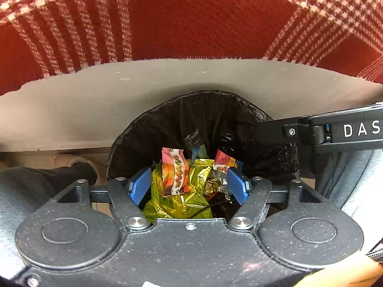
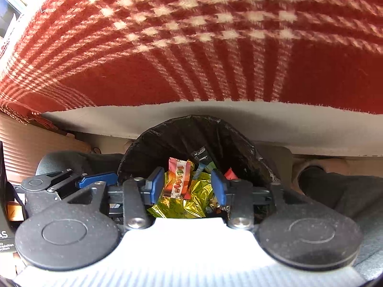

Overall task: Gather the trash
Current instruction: 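Open both tools to drop the wrappers into the bin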

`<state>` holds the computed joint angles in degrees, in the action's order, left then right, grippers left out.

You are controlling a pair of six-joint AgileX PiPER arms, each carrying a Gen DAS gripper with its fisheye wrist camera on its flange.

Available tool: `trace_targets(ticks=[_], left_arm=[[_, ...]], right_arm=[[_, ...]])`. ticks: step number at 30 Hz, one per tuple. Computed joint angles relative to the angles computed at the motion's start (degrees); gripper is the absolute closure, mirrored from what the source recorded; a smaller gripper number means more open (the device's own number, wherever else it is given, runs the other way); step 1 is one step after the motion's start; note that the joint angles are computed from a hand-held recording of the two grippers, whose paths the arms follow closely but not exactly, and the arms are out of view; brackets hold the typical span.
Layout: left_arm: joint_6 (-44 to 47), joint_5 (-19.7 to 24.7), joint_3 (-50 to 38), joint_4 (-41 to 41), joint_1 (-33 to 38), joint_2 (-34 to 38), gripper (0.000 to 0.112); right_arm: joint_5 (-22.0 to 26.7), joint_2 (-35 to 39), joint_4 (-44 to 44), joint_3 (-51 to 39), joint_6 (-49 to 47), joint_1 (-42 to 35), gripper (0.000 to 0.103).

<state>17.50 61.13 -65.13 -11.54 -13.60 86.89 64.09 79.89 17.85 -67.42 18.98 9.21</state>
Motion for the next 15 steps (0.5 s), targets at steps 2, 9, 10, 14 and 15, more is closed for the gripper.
trace_targets(ticks=[2,9,10,14,15], left_arm=[[-0.18,0.33,-0.3,0.08,-0.23,-0.33,0.044],[1.26,2.25,-1.97,-0.98,0.11,-2.58,0.038],[1.96,2.68,-2.38,-1.33,0.37,-3.0,0.037],[2.88,3.21,-3.54,-1.07,0.01,-4.43,0.035],[2.98,3.41,-3.81,-1.07,-0.09,-4.68,0.035]], right_arm=[[0.05,0.02,0.02,-0.13,-0.02,-0.03,0.044],[1.54,-1.24,0.48,-1.23,-2.71,-1.29,0.04],[1.83,-1.49,0.45,-1.51,-3.18,-1.29,0.038],[2.78,-2.43,-0.71,-2.56,-3.87,-0.54,0.032],[3.09,-2.57,-0.94,-2.93,-3.95,-0.41,0.032]])
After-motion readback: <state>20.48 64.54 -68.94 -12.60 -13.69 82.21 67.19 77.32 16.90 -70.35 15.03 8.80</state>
